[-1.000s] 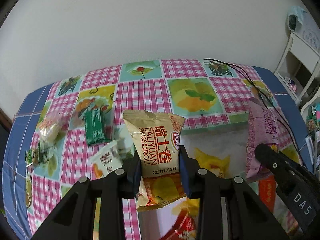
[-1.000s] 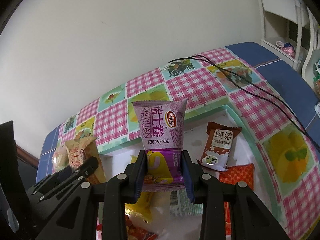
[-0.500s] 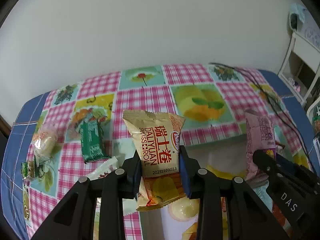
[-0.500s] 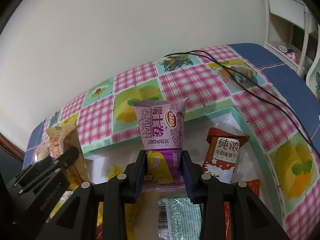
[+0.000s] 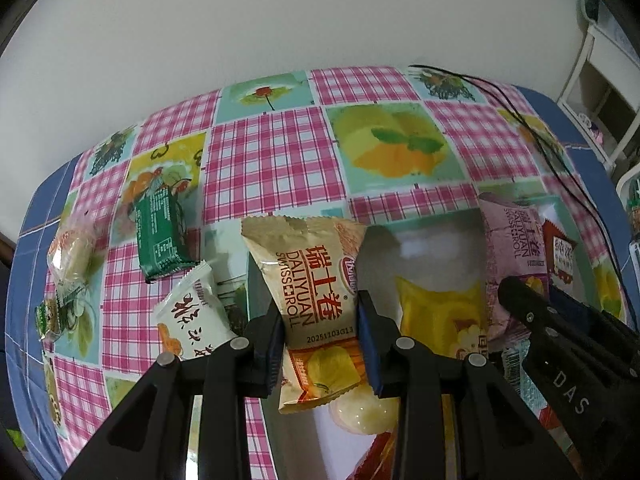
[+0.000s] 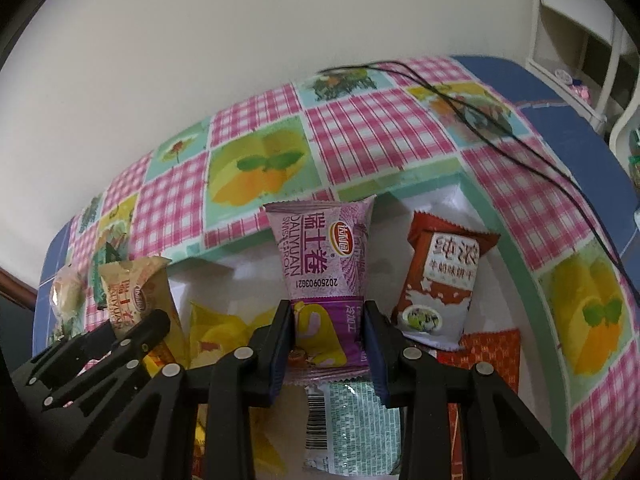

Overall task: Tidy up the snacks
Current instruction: 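Carry both Swiss roll packs into the tray and open both tools, then move both open tools back over the remaining snacks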

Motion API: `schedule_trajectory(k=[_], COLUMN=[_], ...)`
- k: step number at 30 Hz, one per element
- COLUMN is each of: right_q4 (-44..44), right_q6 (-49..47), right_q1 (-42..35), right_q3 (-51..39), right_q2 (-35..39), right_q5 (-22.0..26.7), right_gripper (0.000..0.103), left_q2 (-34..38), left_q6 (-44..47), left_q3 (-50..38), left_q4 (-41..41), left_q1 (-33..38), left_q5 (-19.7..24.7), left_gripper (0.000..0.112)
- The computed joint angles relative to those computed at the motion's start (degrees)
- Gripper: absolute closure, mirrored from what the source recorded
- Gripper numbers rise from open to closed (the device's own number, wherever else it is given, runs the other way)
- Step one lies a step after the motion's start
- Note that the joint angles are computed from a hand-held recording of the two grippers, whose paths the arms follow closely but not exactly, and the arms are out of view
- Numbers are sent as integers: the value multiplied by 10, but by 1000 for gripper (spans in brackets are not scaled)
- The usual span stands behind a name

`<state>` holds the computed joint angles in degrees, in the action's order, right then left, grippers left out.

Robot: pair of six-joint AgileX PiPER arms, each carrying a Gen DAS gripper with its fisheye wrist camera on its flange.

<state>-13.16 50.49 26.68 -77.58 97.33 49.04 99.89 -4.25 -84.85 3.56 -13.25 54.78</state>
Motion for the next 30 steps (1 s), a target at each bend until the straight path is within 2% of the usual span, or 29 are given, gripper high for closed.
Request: schedule_trajectory(k=[5, 6, 8, 9, 11, 15, 20, 26, 30], right_q4=[6, 7, 6, 3, -10, -28, -53, -82, -92], right_q6=[0, -2, -6, -6, 1, 8, 15, 14, 8], right_q1=[3, 3, 6, 8, 12, 20, 31, 53, 64], right_q3=[-20, -27, -41, -48, -59, -81, -112, -156, -180], right_q2=[9, 10, 13, 14, 12, 7, 0, 3, 13], right_q5=[34, 43, 61, 70, 83, 109, 146, 188, 208], right_gripper=[65, 65, 63, 62, 51, 44, 22, 4, 0], left_q2=[6, 8, 10, 10, 8, 2, -5, -16, -18], left_q6=[13, 17, 22, 26, 32, 36, 33, 16, 13], left_q3=[-19, -25, -33, -38, -45, -66, -86, -87, -83], left_q4=[-12, -18, -25, -29, -40, -47, -57, -56, -55], left_q1=[3, 5, 7, 7, 10, 22, 51, 94, 118], left_q5=[31, 38, 50, 57, 68, 86, 99, 94, 91], left_gripper=[75, 72, 58, 56, 53, 46, 28, 18, 13])
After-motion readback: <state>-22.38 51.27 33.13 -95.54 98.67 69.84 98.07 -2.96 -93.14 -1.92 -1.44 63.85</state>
